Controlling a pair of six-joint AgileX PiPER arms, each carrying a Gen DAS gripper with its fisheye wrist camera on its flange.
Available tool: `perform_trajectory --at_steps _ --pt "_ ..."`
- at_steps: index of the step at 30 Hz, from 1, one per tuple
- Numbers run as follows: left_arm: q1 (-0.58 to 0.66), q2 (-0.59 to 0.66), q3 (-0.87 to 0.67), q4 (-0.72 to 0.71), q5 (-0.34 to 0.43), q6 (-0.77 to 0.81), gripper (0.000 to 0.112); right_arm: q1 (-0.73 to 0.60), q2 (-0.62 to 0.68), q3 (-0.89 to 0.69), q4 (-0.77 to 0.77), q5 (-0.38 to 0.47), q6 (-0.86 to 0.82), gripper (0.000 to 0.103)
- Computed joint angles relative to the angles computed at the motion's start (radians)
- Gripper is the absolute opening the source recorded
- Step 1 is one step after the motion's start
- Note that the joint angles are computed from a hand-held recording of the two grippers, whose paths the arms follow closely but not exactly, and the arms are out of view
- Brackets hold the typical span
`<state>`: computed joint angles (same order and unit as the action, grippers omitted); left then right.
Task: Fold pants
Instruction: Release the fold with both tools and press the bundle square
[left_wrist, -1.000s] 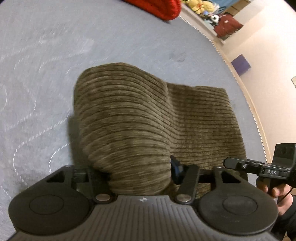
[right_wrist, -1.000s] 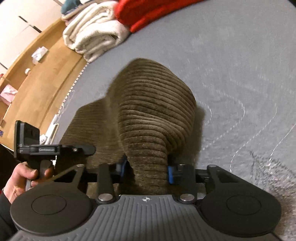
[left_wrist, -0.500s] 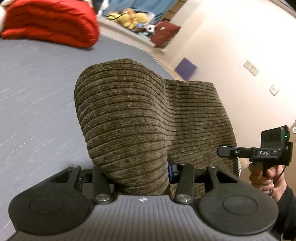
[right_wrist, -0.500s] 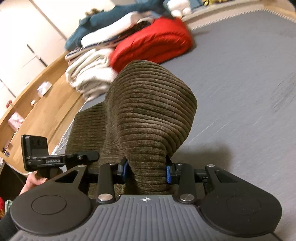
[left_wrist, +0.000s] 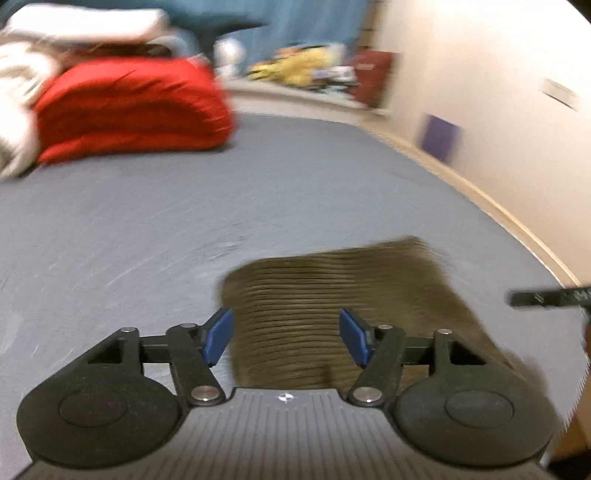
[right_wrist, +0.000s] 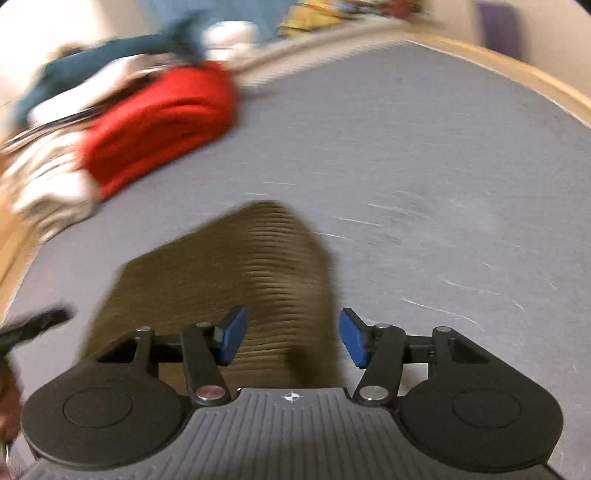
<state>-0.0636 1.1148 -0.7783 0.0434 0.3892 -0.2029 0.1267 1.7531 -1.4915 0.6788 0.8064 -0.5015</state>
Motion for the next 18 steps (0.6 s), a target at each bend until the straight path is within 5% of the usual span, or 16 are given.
perform_trajectory --at_steps 3,5,9,12,15,18 --pt "-0.177 0.017 0.005 0.146 0.03 -0.083 0.051 0.035 -0.086 0.091 0.063 0.021 -0.273 0.05" --pt "-0.272 0.124 -0.024 0.172 0.165 -0.09 0.042 0.083 -0.058 0.085 -0.032 0.115 -0.299 0.039" --pt "-0.461 0.195 -0.014 0.456 0.278 -0.36 0.041 0.195 -0.073 0.154 -0.238 0.092 -0.357 0.039" --pt "-0.534 0.15 -0.036 0.578 0.335 -0.577 0.046 0.132 -0.055 0.078 -0.12 0.167 -0.351 0.037" --pt "-0.599 0.191 -0.084 0.731 0.37 -0.788 0.049 0.088 -0.023 0.015 0.01 0.034 -0.25 0.05" --pt "-0.673 0.267 -0.136 0.803 0.449 -0.943 0.049 0.103 0.053 -0.057 0.003 -0.138 -0.026 0.05"
